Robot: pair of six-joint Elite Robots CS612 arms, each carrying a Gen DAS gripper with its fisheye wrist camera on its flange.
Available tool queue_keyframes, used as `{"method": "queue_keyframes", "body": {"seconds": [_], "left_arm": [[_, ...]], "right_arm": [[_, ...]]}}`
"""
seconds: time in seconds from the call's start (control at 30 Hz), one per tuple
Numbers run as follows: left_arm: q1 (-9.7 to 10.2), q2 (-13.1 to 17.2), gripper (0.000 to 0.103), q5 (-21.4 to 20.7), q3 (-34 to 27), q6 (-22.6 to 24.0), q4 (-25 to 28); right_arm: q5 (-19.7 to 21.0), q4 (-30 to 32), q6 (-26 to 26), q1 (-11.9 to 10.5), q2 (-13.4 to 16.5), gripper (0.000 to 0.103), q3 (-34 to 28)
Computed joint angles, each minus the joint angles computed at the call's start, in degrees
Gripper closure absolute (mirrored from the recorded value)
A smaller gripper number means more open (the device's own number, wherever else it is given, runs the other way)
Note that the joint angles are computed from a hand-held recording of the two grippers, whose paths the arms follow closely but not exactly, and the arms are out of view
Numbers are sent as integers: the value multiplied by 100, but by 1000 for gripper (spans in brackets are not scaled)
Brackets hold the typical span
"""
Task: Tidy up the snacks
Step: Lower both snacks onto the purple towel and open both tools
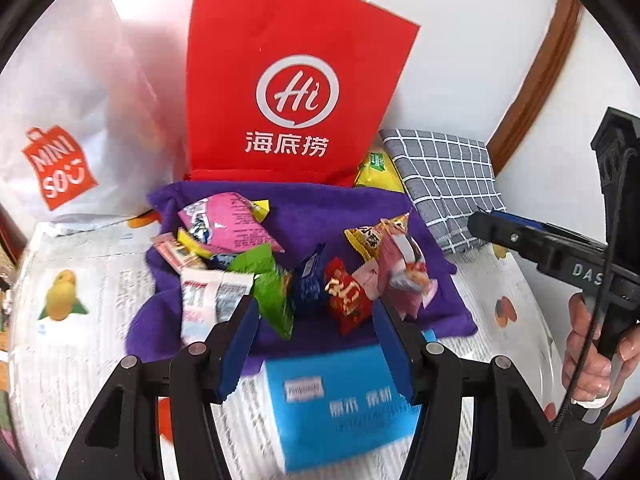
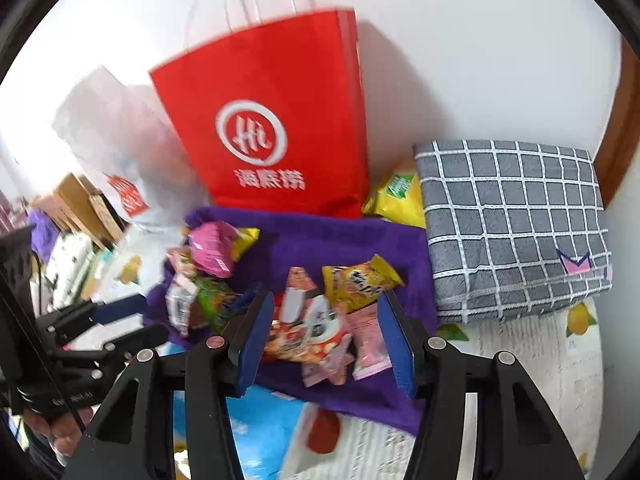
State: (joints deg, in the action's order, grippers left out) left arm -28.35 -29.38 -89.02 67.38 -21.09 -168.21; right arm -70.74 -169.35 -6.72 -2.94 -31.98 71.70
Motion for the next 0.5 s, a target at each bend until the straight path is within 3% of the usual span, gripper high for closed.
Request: {"method": "queue_keyframes", "body": {"seconds": [0.17,0.3,0.5], "left_arm": [[-157,-322,46,499,565,96,-221],[-246,-534,40,596,957,74,-448],[-378,-848,35,813,1534,-78,-856]], "right_arm": [[10,-634,136,32,-291,49,687],[0,-1161,362,19,-547,49,1250],[-352,-1869,515,37,-960,46,2060]]}}
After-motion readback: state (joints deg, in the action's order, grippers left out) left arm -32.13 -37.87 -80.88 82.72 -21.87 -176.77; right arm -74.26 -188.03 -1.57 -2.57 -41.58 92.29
